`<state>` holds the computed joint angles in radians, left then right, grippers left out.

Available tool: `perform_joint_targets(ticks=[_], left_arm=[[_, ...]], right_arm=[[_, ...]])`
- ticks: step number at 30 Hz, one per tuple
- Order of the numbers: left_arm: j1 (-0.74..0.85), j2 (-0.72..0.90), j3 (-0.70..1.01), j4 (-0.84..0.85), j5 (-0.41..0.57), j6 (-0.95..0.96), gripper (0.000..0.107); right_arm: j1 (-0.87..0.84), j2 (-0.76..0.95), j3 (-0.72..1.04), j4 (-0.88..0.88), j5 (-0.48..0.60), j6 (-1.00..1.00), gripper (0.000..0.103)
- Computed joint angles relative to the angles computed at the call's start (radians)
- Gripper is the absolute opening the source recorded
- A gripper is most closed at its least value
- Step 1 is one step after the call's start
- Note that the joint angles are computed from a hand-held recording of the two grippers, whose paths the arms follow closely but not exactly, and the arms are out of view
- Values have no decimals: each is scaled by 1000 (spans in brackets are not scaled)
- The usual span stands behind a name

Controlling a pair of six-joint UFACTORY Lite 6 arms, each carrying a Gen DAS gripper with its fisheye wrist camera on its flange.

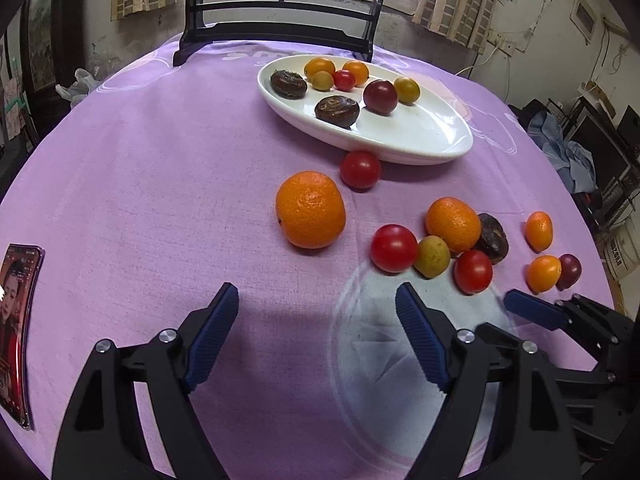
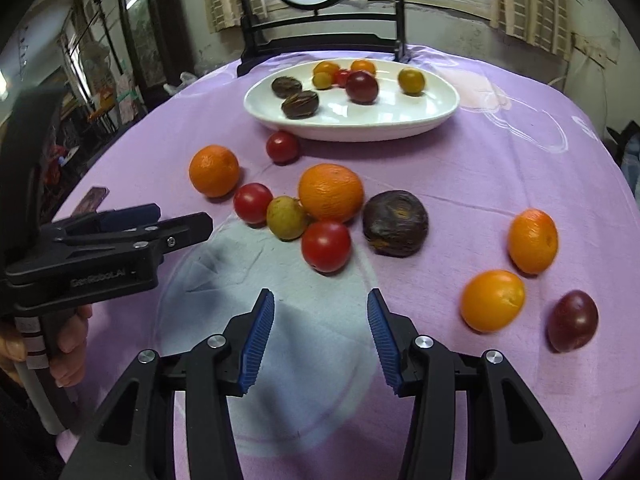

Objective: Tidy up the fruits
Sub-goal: 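Grasp a red cherry tomato with the right tool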

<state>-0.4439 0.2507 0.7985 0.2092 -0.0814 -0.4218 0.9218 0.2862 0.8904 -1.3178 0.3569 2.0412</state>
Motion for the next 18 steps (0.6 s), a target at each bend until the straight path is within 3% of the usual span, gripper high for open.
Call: perform_joint_targets(ticks=[3, 8, 15, 18], left_arm=[[-8, -1, -2, -17, 2, 24, 80], [7, 2, 2, 293, -1, -284, 81], [3, 3, 2, 222, 2, -210, 81], [-9, 8, 2, 18, 3, -3, 81]], right_arm=[[-28, 63, 66, 59, 3, -83, 46], [-51, 134, 154, 101, 25, -171, 40], [-38, 132, 139, 20, 50, -106, 30], [-35, 106, 111, -12, 40, -63, 29]])
